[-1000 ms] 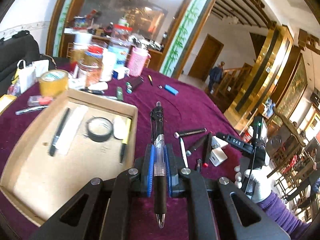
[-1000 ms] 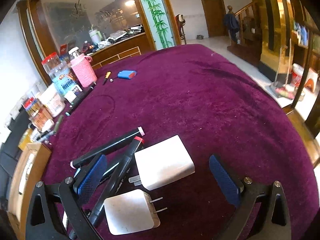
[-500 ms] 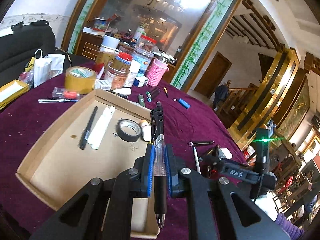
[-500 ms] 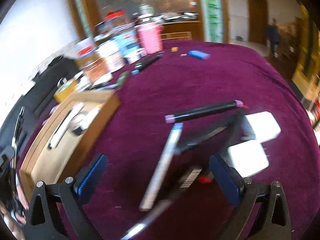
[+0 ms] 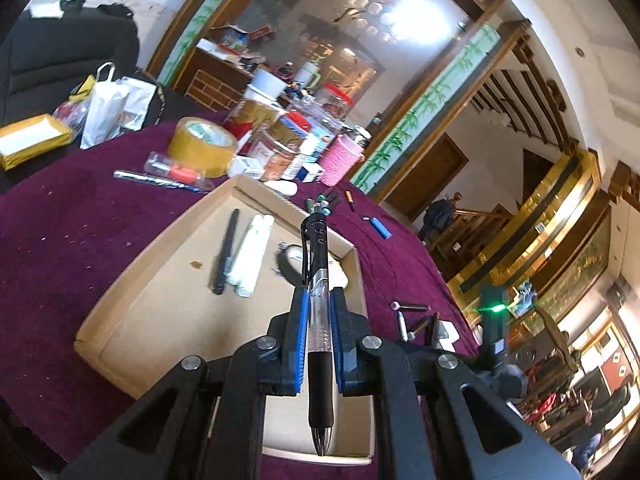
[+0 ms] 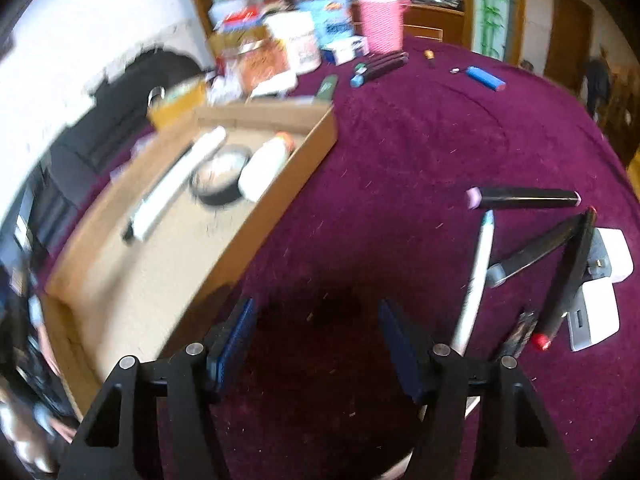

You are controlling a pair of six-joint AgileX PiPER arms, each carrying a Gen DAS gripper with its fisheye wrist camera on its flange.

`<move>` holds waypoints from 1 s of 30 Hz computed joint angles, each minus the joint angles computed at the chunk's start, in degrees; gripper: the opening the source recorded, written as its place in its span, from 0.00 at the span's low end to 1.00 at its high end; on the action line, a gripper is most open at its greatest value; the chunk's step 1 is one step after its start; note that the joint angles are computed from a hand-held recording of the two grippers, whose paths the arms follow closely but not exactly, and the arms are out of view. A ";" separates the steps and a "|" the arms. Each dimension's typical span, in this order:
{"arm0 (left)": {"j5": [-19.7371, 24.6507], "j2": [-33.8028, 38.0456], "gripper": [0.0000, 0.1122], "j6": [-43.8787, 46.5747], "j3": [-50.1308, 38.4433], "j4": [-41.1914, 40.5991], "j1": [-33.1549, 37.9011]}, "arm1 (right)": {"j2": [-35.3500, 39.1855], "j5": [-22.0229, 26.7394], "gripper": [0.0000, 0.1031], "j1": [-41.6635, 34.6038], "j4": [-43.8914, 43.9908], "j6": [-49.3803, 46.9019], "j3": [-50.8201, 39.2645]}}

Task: Organize rigid objects
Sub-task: 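Carry the clear pen toward the tray with left while right grasps a white pen, then lower the clear pen into the tray with left while right places the white pen there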

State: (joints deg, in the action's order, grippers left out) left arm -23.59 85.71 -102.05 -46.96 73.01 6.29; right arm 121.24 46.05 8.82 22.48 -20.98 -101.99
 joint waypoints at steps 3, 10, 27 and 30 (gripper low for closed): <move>-0.94 0.79 0.09 0.45 0.10 -0.54 0.95 | 1.54 1.88 0.66 -2.98 1.26 2.39 -4.84; 1.53 2.25 0.09 -1.30 -1.53 0.81 -1.57 | 9.43 10.03 0.65 -5.94 0.39 7.40 -19.69; 6.55 5.80 0.09 -11.66 -5.97 11.69 -6.47 | 6.95 -0.93 0.08 -5.96 -4.18 3.16 -8.08; 7.91 5.61 0.09 -15.60 -6.15 15.75 -6.02 | 5.59 -0.34 0.08 -8.91 7.35 -3.13 -4.92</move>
